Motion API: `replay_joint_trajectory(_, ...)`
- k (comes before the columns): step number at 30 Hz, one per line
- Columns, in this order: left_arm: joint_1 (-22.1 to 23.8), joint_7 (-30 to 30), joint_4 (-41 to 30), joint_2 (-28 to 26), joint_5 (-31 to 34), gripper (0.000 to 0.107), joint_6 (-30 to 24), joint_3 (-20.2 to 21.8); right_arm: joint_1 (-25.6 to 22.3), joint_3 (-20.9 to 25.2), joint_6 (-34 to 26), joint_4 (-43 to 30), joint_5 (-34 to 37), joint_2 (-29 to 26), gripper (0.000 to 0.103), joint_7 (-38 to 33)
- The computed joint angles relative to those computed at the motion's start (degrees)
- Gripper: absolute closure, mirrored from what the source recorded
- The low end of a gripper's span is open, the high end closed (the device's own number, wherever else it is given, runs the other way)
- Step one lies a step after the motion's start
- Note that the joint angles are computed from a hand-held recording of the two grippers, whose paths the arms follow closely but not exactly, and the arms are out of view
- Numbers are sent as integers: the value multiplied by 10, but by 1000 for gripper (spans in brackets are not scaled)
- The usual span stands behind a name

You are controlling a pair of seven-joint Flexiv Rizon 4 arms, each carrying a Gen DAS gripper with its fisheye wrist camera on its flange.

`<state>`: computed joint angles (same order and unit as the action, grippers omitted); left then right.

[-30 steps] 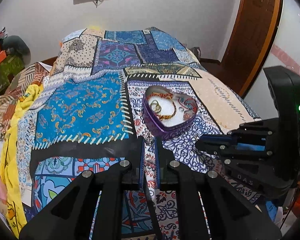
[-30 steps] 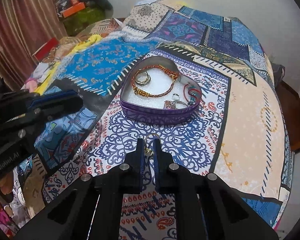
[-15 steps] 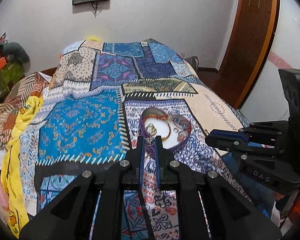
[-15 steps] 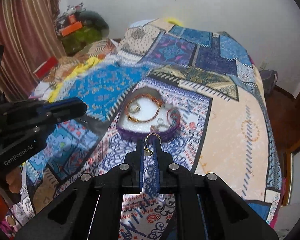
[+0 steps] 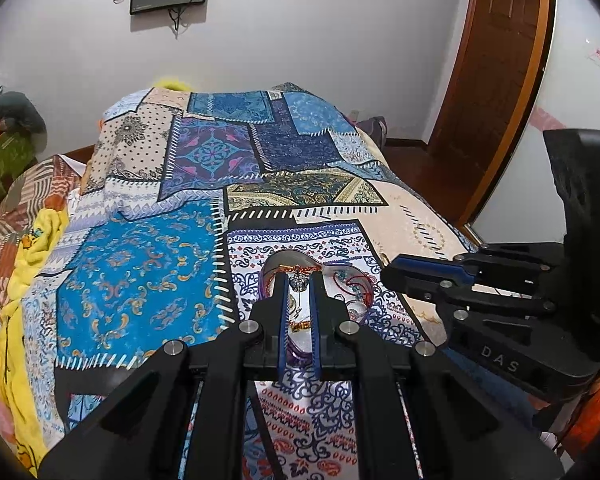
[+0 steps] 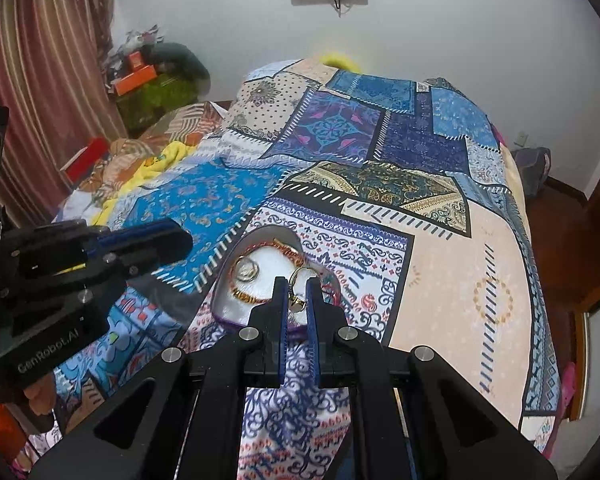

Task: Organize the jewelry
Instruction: 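Lower both held items into the tin and open both tools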

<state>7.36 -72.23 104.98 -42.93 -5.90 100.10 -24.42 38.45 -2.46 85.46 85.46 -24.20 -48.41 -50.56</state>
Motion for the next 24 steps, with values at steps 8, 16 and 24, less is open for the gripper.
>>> replay_joint_trajectory(8,-13,16,-31,-22,-12,99,-27,6,-40,60,-38,-42,13,-28,95,-47)
replay_joint_trajectory(16,-24,34,-49,-37,-41,99,-60,11,-55,89,-72,-72,37,-47,95,-94)
replay_joint_trajectory(24,-20,47,-45,-38,-59,99,-69,4,-51,89,-87,-76,49,-49,95,-118)
